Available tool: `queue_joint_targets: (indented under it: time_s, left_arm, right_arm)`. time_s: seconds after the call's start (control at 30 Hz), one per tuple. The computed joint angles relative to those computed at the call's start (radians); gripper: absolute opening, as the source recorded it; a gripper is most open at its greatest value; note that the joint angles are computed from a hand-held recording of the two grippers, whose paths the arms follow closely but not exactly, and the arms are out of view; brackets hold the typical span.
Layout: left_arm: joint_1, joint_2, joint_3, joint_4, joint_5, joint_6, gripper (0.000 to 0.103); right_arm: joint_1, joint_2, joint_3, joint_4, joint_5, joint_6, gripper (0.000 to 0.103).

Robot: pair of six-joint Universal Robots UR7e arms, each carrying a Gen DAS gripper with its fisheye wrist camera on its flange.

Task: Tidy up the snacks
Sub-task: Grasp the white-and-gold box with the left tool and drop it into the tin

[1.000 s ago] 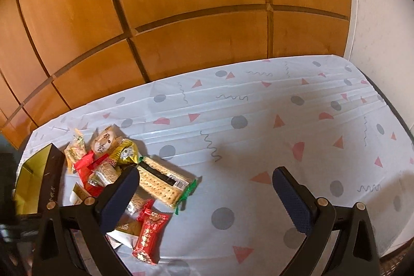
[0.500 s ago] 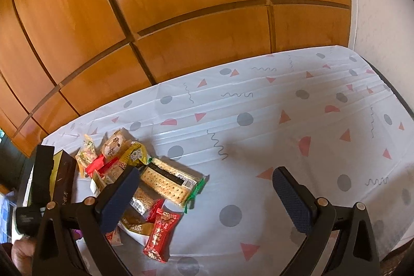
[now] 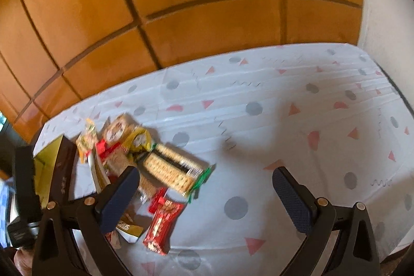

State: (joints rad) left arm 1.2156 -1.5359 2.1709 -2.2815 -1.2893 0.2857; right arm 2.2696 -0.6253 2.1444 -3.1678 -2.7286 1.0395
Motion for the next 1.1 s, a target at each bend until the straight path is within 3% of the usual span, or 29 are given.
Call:
queue_joint_targets:
  time_s: [0.13,0.3,0.4,0.53,0.7,0.83,1.1]
  left_arm:
    - [0.02,-0.034,-0.005,0.013,-0.031,0.071,0.027]
    - [0.029,-0.068,-0.007,0.016,-0.08,0.115,0.027]
    - [0.039,-0.1,-0.022,0.036,-0.129,0.157,0.027]
    - [0.058,-0.12,-0.049,0.062,-0.178,0.181,0.027]
    - [0.08,-0.152,-0.086,0.09,-0.175,0.225,0.027]
    - [0.121,-0.161,-0.147,0.095,-0.181,0.262,0.027]
    - [0.222,-0.079,-0.34,0.139,-0.076,0.257,0.027]
  right_arm:
    - [-0.029,0.014,-0.022,0.003,0.104,-0.091,0.096]
    - [-0.064,0.042,-0.067,0.089,0.228,-0.16,0.064]
    - [-0.094,0.065,-0.083,0.076,0.323,-0.199,0.064]
    - [-0.115,0.103,-0.118,0.097,0.379,-0.229,0.062]
    - [-0.097,0.144,-0.176,0.23,0.307,-0.221,0.048]
    - [-0.097,0.145,-0.169,0.224,0.311,-0.226,0.049]
    - [-0.094,0.143,-0.173,0.241,0.304,-0.23,0.049]
